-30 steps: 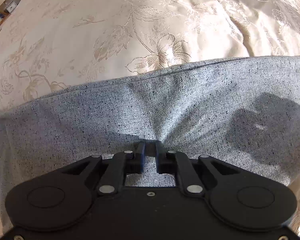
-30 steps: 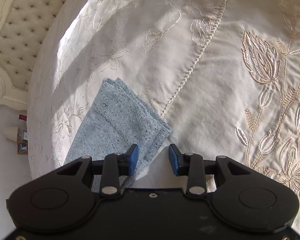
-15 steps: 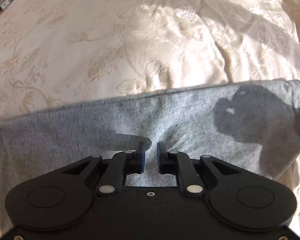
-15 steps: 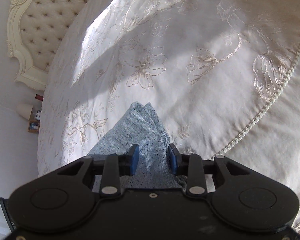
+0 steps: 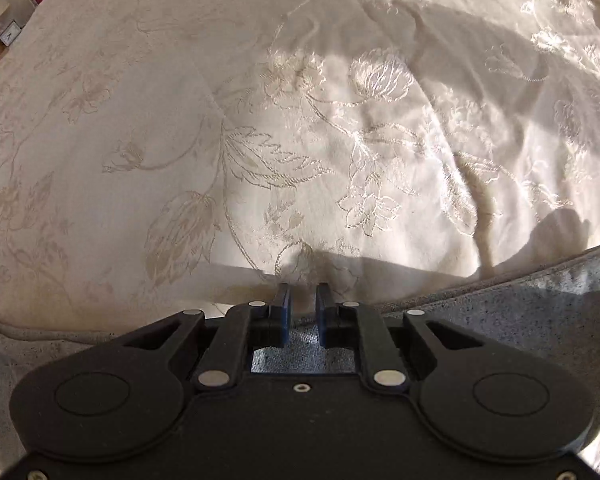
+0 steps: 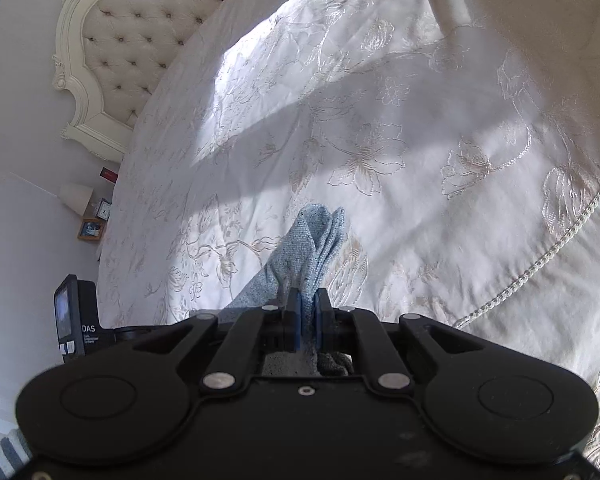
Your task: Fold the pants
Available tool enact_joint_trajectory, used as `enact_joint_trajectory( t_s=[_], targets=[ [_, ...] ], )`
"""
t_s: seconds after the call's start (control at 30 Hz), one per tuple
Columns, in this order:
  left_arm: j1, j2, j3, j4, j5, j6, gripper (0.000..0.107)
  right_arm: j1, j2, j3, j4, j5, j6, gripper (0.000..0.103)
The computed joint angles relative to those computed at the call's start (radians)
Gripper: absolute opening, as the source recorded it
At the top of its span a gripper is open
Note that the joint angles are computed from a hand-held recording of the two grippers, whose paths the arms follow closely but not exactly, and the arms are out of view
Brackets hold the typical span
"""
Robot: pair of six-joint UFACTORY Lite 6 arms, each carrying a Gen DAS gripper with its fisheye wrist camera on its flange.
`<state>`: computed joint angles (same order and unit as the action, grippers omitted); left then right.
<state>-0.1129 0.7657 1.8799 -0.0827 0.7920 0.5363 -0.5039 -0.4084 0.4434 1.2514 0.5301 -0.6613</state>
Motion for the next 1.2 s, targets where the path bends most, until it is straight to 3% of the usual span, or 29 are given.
enact_joint_trajectory(
  t_s=[0.2,0.3,0.4,0.5,0.6,0.73,0.9,1.03,1.2],
  targets=[
    [0.13,-0.301,-0.336,-0.138,0.009,0.179,0.022,0.041,-0.039,0.045,-0.163,-0.007,0.218,0.008],
    [0.154,-0.41,-0.524,-0.133,-0.031,0.201,0.022,0.093,-0.045,0.069,-0.267,-0.038,0.365,0.008],
    [0.14,-0.397,-0.61,-0.094,-0.068,0.188,0.021,0.158,-0.044,0.106,-0.377,-0.064,0.52,0.008],
    [0.11,-0.419,-0.682,-0.08,-0.158,0.24,0.017,0.267,-0.066,0.156,-0.599,-0.094,0.806,0.008],
    [0.162,-0.396,-0.587,-0.186,-0.051,0.314,0.025,0.4,-0.075,0.232,-0.861,-0.101,1.119,0.008],
    [0.293,-0.355,-0.435,-0.235,0.068,0.364,0.025,0.628,-0.012,0.393,-1.221,-0.074,1.538,0.008],
    [0.497,-0.257,-0.211,-0.276,0.193,0.486,0.025,0.958,0.237,0.686,-1.632,-0.005,2.061,0.008],
    [0.623,-0.106,0.028,-0.262,0.271,0.533,0.025,1.119,0.54,0.967,-1.72,-0.009,2.212,0.008],
    [0.734,0.147,0.407,-0.21,0.414,0.532,0.024,1.226,0.976,1.388,-1.654,-0.005,2.185,0.008]
  ],
)
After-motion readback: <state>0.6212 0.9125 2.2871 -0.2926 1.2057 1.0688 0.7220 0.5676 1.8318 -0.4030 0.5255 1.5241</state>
